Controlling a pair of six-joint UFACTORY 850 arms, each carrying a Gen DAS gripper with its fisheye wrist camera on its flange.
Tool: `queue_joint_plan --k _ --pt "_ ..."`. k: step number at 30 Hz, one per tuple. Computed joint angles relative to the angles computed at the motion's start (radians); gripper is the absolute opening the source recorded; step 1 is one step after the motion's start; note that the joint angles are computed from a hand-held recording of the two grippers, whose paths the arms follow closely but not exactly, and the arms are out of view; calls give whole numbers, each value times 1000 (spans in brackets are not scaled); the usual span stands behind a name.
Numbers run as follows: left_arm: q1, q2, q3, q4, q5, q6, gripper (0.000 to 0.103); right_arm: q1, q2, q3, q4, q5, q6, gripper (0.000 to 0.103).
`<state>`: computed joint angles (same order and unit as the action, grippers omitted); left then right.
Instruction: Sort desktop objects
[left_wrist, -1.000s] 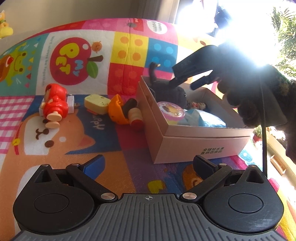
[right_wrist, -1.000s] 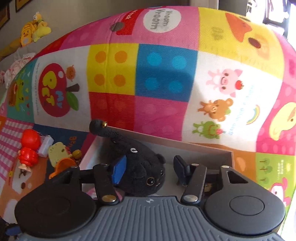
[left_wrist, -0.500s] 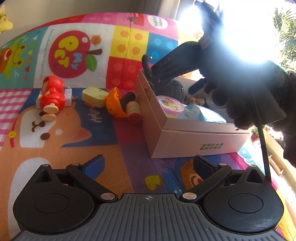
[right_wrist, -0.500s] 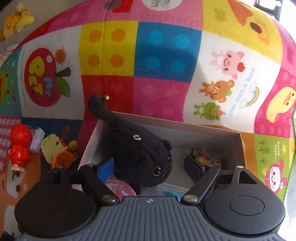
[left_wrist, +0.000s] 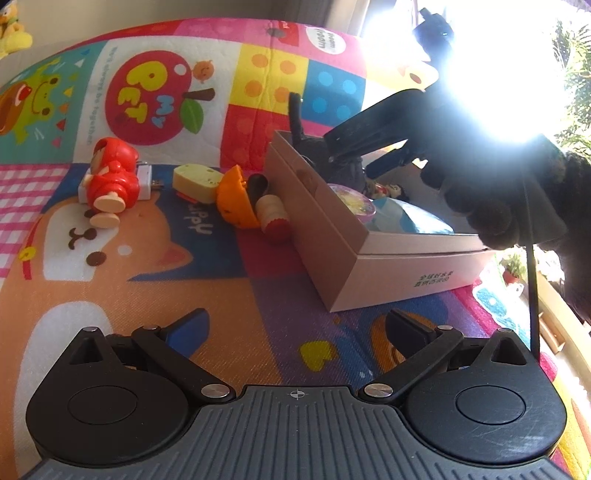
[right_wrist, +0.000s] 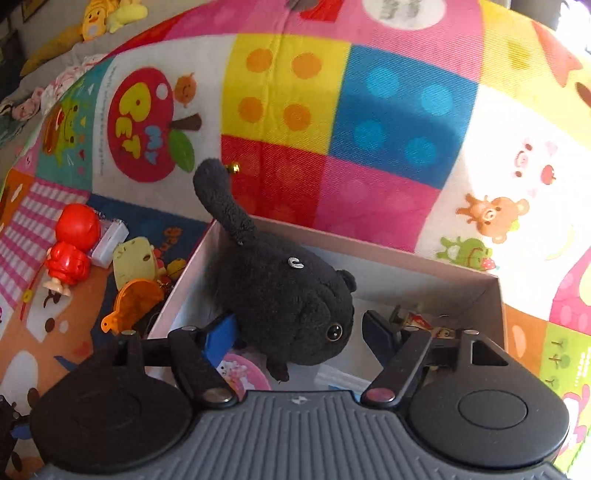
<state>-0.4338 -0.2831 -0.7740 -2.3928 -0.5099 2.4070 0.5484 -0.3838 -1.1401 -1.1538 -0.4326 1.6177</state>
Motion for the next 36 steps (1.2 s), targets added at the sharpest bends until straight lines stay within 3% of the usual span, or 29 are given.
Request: queue_joint_plan --k 4,6,9,13,15,17,22,24,26,29,32,35,36 --pt "1 -4 -2 -1 0 -8 103 38 91 92 -135 -13 72 76" --pt "-1 -4 -2 -8 1 1 103 46 110 105 -38 20 -56 52" --pt "-5 -2 -1 -18 7 12 103 41 99 90 208 80 -287 50" --pt "-11 1 0 -33 20 29 103 40 36 40 395 88 -432 47" --pt "-12 3 3 -35 21 34 103 35 -5 5 423 76 -452 29" --pt "-14 5 5 -39 23 39 103 29 -32 -18 428 69 -447 25" --pt "-11 8 9 -28 23 32 103 21 -37 -15 417 84 -425 29" --pt "-5 12 12 -30 24 33 103 32 -10 10 349 72 -371 50" --pt "5 16 15 -42 27 39 103 48 20 35 257 49 -295 58" --pt "23 23 20 -100 37 91 103 77 76 77 128 15 -178 58" --pt "41 28 24 -265 57 232 103 118 113 101 -53 -25 -4 58" --pt "62 24 16 -435 82 361 103 156 98 66 -193 -54 118 57" --pt "68 25 16 -496 88 410 103 168 79 39 -215 -62 130 51"
